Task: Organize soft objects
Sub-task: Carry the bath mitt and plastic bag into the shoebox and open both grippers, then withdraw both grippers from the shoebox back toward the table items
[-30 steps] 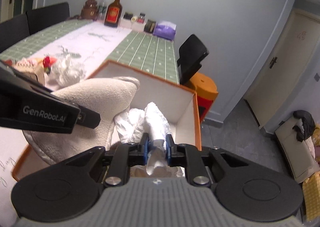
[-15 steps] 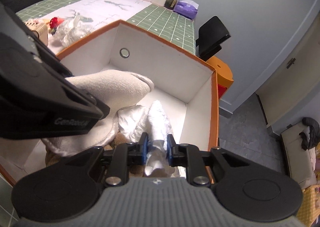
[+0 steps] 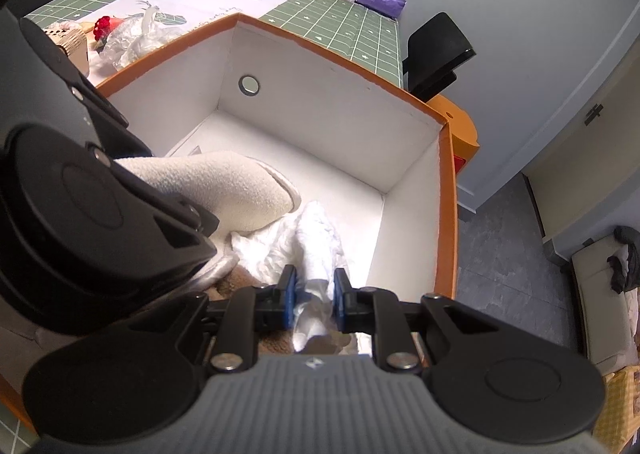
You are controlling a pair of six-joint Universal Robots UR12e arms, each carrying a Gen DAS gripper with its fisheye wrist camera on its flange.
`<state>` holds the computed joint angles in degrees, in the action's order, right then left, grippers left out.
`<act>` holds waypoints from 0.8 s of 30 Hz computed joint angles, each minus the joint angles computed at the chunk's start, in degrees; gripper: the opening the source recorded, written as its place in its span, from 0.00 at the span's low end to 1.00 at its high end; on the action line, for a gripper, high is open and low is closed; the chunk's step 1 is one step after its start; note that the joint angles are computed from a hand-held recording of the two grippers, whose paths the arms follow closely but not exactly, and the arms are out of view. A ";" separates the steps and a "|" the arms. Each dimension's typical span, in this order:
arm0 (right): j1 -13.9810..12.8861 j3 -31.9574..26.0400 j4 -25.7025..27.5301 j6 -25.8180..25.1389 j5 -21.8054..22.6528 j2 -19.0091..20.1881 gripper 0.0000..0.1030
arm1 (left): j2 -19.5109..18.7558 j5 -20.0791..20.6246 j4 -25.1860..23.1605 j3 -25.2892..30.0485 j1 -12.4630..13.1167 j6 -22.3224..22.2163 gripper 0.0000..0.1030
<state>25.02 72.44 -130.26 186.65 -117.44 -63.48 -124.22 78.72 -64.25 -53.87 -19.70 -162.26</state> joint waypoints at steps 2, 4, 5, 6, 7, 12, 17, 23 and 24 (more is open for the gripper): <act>-0.05 -0.18 0.50 0.16 0.01 0.14 0.16 | -0.12 0.56 -0.09 0.12 -0.13 0.23 0.15; -0.06 -0.31 0.75 0.20 0.12 0.18 0.16 | -0.36 0.94 -0.66 0.55 -0.25 0.42 0.17; -0.04 -0.33 0.79 0.02 0.06 0.20 0.17 | -0.39 1.03 -0.95 0.66 -0.26 0.65 0.18; -0.02 -0.36 0.84 0.01 0.02 0.23 0.18 | -0.37 1.07 -0.97 0.64 -0.27 0.66 0.19; 0.01 -0.41 0.91 0.05 -0.07 0.25 0.18 | -0.31 1.14 -0.83 0.57 -0.28 0.54 0.20; 0.15 -0.54 1.36 -0.52 -0.60 0.00 0.28 | 0.01 0.60 -0.84 0.72 -0.12 0.42 0.37; 0.37 -1.28 3.81 -2.05 -0.92 -0.64 0.45 | 1.13 -2.99 -1.40 0.49 0.68 0.71 0.58; 0.98 -1.27 5.65 -2.80 -2.07 -1.93 0.64 | 3.93 -5.69 3.02 -3.13 2.20 0.01 0.69; 1.16 -1.09 5.55 -2.52 -2.65 -2.20 0.67 | 4.45 -6.62 3.85 -3.93 2.61 -0.49 0.69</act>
